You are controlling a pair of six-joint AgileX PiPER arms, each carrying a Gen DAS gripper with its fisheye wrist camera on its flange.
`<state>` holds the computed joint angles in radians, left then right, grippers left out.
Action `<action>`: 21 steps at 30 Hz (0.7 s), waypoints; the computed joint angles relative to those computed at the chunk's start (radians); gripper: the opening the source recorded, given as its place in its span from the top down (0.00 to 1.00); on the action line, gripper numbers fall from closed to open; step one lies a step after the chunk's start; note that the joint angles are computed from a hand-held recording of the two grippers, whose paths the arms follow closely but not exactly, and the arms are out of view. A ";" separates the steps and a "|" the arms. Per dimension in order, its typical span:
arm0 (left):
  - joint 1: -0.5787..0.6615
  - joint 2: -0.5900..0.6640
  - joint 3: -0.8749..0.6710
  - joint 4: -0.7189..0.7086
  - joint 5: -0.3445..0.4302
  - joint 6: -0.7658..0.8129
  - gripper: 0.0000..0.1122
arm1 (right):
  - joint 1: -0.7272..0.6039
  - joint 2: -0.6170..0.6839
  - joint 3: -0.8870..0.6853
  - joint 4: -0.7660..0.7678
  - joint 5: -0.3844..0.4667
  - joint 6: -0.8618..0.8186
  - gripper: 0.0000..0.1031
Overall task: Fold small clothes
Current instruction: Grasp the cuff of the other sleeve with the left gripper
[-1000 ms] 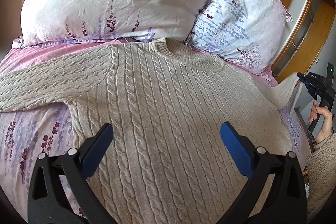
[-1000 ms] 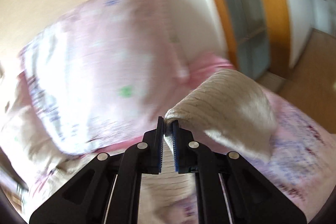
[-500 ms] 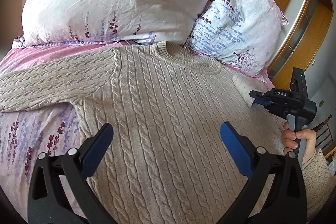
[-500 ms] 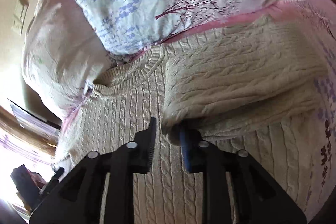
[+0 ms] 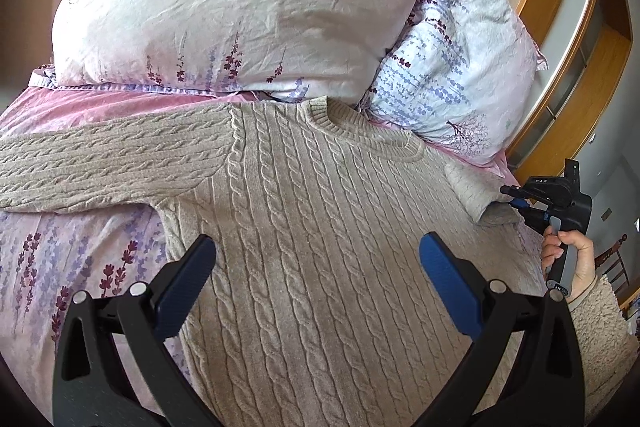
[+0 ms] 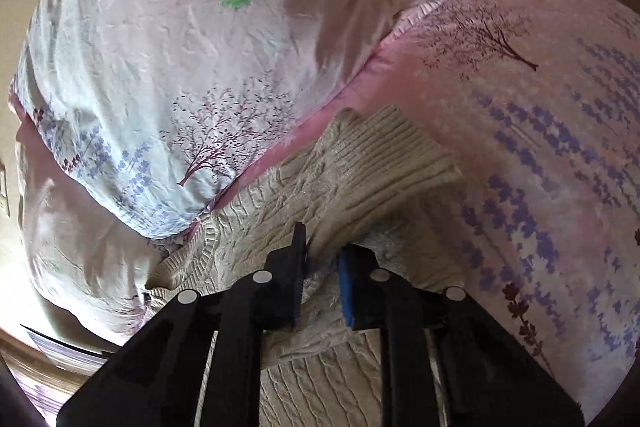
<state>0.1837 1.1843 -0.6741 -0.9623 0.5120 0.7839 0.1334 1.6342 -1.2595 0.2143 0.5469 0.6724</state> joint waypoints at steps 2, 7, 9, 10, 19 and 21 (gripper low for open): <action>0.041 -0.017 0.022 -0.099 0.008 0.107 0.10 | 0.069 -0.010 -0.036 -0.134 -0.012 0.066 0.89; 0.118 0.005 0.005 -0.153 0.080 0.150 0.10 | 0.261 0.053 -0.218 -0.279 0.016 0.046 0.90; 0.143 0.018 0.001 -0.168 0.110 0.150 0.10 | 0.335 0.123 -0.321 -0.270 0.042 -0.010 0.90; 0.158 0.028 -0.004 -0.176 0.129 0.149 0.10 | 0.365 0.163 -0.373 -0.257 0.058 -0.039 0.90; 0.238 0.147 -0.067 -0.217 0.289 0.099 0.19 | 0.525 0.523 -0.740 -0.059 0.339 -0.246 0.69; 0.224 0.182 -0.094 -0.214 0.308 0.067 0.26 | 0.490 0.423 -0.602 0.046 0.261 -0.291 0.55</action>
<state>0.4078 1.3665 -0.7679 -1.1760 0.8199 0.8513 0.6229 2.0576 -1.8613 0.2602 0.8080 0.3818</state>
